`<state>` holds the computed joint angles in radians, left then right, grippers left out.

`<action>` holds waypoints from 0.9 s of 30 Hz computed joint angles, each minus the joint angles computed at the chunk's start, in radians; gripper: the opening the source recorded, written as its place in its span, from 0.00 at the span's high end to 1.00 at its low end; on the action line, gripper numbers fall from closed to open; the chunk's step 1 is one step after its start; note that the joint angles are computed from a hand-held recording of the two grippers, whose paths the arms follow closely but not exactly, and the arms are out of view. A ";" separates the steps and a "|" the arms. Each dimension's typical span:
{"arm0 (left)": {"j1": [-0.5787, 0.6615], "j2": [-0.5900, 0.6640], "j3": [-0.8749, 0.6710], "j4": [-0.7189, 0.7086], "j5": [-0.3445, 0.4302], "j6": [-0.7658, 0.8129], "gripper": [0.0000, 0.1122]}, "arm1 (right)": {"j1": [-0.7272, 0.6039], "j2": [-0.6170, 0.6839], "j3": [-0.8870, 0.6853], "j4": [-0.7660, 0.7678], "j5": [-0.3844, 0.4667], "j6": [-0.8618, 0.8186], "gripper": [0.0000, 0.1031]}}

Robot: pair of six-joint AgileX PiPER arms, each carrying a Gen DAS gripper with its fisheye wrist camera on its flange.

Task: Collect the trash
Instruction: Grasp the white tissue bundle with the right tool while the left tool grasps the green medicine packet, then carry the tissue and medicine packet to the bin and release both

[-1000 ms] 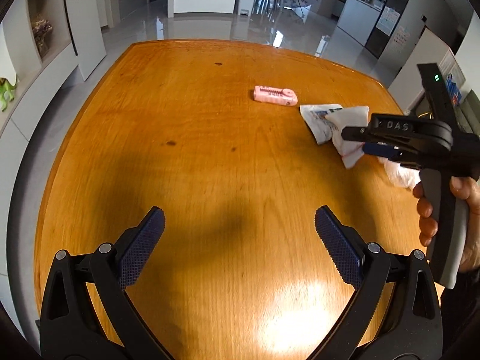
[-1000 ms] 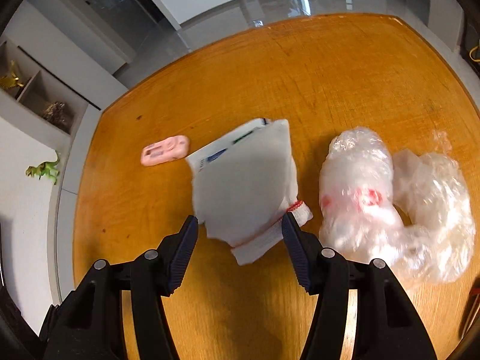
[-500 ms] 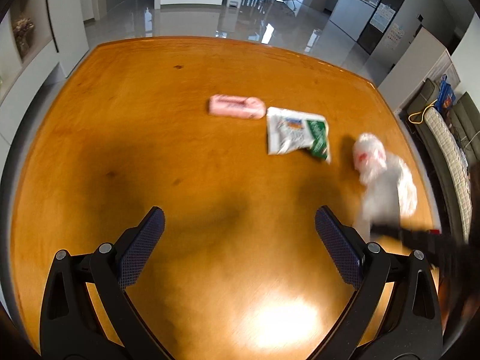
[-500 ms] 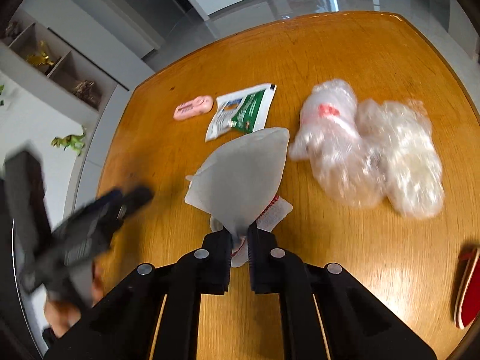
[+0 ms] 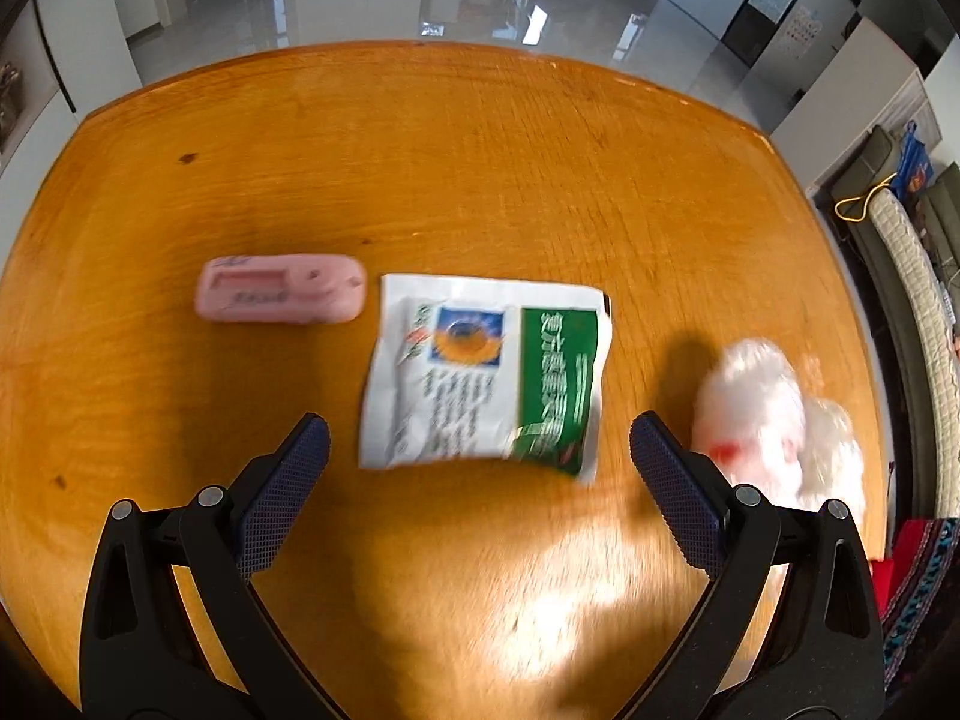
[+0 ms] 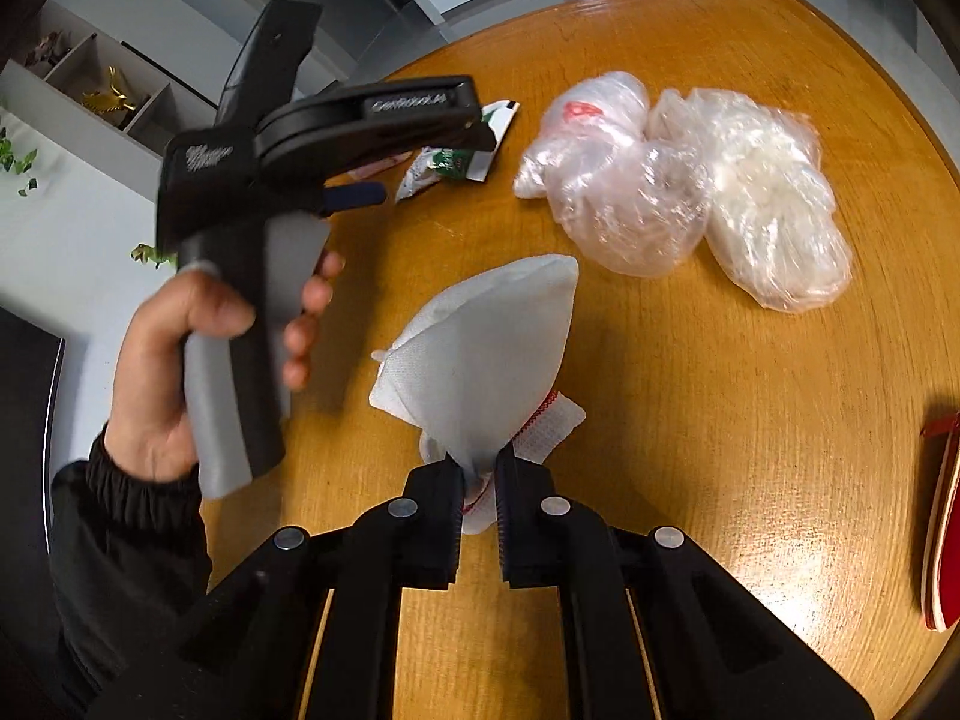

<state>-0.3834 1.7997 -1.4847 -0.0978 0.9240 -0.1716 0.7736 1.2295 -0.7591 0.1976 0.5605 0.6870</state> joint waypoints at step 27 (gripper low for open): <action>0.256 -0.694 0.590 -0.232 0.038 0.411 0.53 | 0.665 -0.033 -0.031 -0.681 0.103 1.042 0.90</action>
